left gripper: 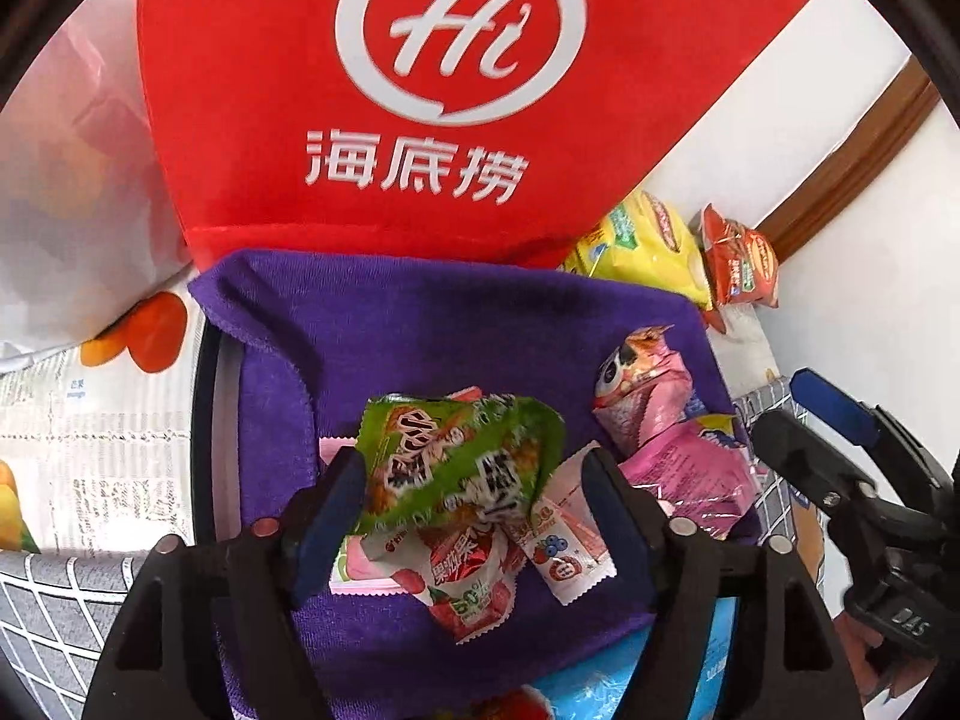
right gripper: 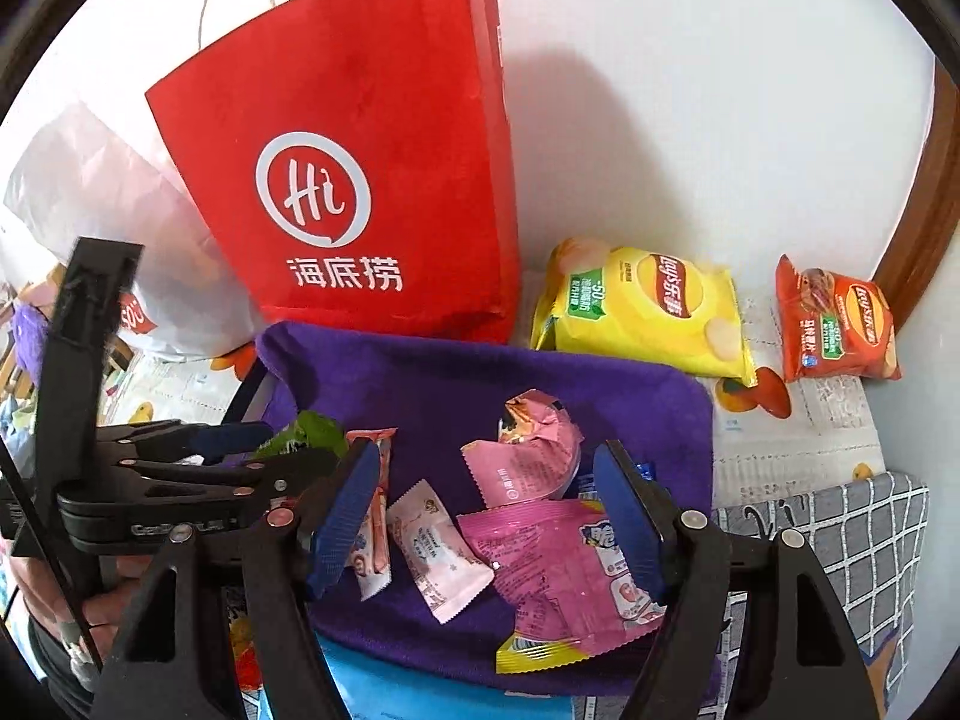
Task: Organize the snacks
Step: 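Move both open tools back toward the remaining snacks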
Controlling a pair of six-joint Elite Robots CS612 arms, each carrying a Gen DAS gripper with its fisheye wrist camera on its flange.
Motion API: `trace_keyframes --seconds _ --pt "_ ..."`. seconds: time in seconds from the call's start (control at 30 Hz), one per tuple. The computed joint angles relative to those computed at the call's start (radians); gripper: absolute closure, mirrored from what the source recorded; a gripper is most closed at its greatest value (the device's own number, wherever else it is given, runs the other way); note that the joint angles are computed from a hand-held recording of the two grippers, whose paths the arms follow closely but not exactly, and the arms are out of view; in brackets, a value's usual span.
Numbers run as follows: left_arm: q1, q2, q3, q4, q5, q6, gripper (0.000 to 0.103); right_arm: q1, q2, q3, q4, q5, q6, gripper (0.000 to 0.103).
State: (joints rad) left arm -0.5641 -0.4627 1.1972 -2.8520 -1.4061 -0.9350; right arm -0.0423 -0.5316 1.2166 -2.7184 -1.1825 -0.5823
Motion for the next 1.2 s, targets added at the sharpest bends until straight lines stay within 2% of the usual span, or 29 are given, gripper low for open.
trace_keyframes --seconds 0.3,0.53,0.73,0.97,1.1,1.2 --pt "-0.016 -0.042 0.051 -0.065 0.071 0.024 0.025 -0.007 -0.018 0.022 -0.035 0.015 0.038 0.03" --pt "-0.03 -0.071 0.082 -0.092 0.12 0.023 0.025 -0.019 -0.062 0.1 -0.093 0.058 0.029 0.03" --pt "-0.043 -0.089 0.103 -0.133 0.139 0.036 0.025 -0.03 -0.107 0.194 -0.175 0.008 -0.006 0.03" --pt "-0.075 -0.124 0.145 -0.189 0.192 0.095 0.025 -0.069 -0.174 0.322 -0.222 -0.015 0.01 0.03" --pt "-0.1 -0.153 0.186 -0.209 0.252 0.119 0.025 -0.085 -0.207 0.4 -0.257 -0.044 -0.029 0.03" --pt "-0.111 -0.177 0.232 -0.212 0.248 0.107 0.025 -0.09 -0.22 0.44 -0.272 -0.045 -0.057 0.03"
